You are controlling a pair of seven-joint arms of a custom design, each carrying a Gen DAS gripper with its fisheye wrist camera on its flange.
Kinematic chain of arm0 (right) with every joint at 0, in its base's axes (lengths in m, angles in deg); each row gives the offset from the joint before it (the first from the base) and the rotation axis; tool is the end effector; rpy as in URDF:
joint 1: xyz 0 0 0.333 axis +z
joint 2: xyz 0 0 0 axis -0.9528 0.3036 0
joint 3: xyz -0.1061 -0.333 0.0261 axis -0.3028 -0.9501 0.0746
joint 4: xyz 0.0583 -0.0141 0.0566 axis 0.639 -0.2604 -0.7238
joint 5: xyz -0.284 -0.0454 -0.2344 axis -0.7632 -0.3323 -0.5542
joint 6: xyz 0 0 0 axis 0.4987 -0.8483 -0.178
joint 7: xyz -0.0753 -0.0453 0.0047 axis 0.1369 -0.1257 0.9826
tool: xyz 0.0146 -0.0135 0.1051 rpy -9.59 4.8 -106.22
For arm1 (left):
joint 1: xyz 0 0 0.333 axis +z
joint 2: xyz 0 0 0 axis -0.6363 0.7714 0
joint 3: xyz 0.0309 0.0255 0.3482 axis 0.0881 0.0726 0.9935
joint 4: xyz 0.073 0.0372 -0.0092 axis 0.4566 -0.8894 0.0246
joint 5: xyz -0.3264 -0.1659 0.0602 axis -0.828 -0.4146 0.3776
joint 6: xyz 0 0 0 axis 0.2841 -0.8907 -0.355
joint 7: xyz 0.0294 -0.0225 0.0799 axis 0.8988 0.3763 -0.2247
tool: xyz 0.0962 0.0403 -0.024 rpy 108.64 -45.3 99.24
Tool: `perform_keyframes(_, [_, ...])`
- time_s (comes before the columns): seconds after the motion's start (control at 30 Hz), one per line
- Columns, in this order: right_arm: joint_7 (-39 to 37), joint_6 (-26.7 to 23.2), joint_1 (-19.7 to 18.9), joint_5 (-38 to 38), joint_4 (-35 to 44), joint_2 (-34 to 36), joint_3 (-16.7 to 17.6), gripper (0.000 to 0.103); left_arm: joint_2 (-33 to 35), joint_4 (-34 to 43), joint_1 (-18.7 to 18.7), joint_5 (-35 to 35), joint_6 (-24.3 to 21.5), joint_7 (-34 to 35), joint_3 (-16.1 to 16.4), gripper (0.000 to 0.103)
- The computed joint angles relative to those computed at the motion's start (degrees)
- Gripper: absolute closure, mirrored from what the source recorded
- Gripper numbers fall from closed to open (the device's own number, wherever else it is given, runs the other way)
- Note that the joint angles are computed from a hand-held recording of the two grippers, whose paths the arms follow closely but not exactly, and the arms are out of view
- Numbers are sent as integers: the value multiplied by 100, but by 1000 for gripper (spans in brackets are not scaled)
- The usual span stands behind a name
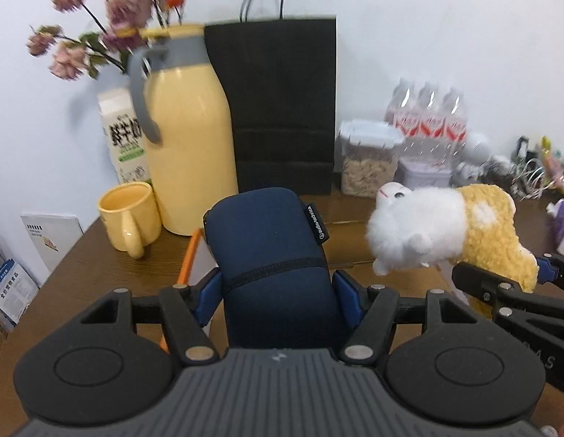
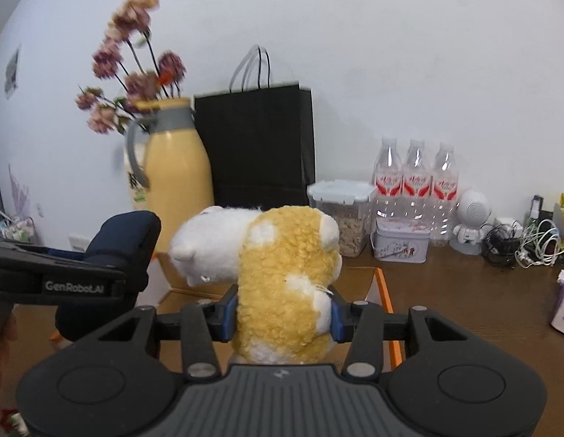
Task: Organize objects
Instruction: 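Carry the plush and pouch into the cardboard box and open both grippers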
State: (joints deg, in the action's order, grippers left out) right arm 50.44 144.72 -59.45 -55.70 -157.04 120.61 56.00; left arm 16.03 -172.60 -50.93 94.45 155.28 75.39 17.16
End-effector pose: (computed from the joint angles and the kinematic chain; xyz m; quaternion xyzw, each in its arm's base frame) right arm 0.6752 0.2613 0.4305 -0.6970 0.4696 -0.2743 0.4674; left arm 0.6690 -0.1416 0.4603 -0.6698 0.5766 -0.2886 0.3683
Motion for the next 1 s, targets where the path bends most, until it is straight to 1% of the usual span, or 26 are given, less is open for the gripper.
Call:
perform_keyframes(0.07, [-11, -461, -26, 13, 535, 324, 64, 58, 282, 276, 150, -530, -76, 569, -152, 37])
perform_keyframes(0.13, [-73, -843, -38, 83, 932, 579, 105, 58, 560, 557, 195, -1006, -200, 1099, -208, 37])
perform_keyframes(0.23, [-208, -1205, 94, 235, 1319, 846, -18, 58, 850, 823, 170, -1478, -326, 1635, -211, 37])
perform_keyframes(0.4, [-421, -1503, 178, 457, 1467, 983, -105, 58, 1150, 1047, 124, -2180, -519, 2399, -191, 37])
perform_keyframes(0.47, [-440, -1575, 268, 540, 1483, 987, -229, 58, 1171, 1041, 89, -2414, -528, 2602, -149, 37])
perform_keyframes(0.57, [-474, -1645, 336, 626, 1519, 999, -320, 57, 1156, 1004, -176, -2430, -477, 2590, 172, 35])
perform_keyframes(0.67, [-477, -1642, 414, 680, 1480, 963, -421, 53, 1146, 956, -262, -2514, -465, 2653, 269, 33])
perform_keyframes(0.7, [-480, -1642, 429, 690, 1470, 952, -444, 50, 1131, 911, -319, -2466, -394, 2564, 359, 32])
perform_keyframes(0.73, [-478, -1634, 444, 701, 1455, 940, -465, 42, 1111, 860, -452, -2294, -306, 2350, 548, 22])
perform_keyframes(0.77, [-468, -1582, 466, 712, 1396, 907, -491, 37, 1090, 832, -598, -2094, -297, 2116, 735, 15])
perform_keyframes(0.8, [-461, -1573, 480, 720, 1411, 910, -515, 24, 1061, 803, -728, -1865, -294, 1848, 900, 3])
perform_keyframes(0.83, [-439, -1516, 522, 726, 1377, 890, -569, 11, 1028, 760, -801, -1621, -206, 1580, 1014, 1])
perform_keyframes(0.9, [-412, -1398, 567, 729, 1293, 844, -628, 8, 933, 653, -835, -1198, -3, 1158, 1111, 0])
perform_keyframes(1.0, [-360, -1289, 580, 751, 1193, 773, -645, 0, 804, 547, -813, -756, 80, 704, 1103, 0])
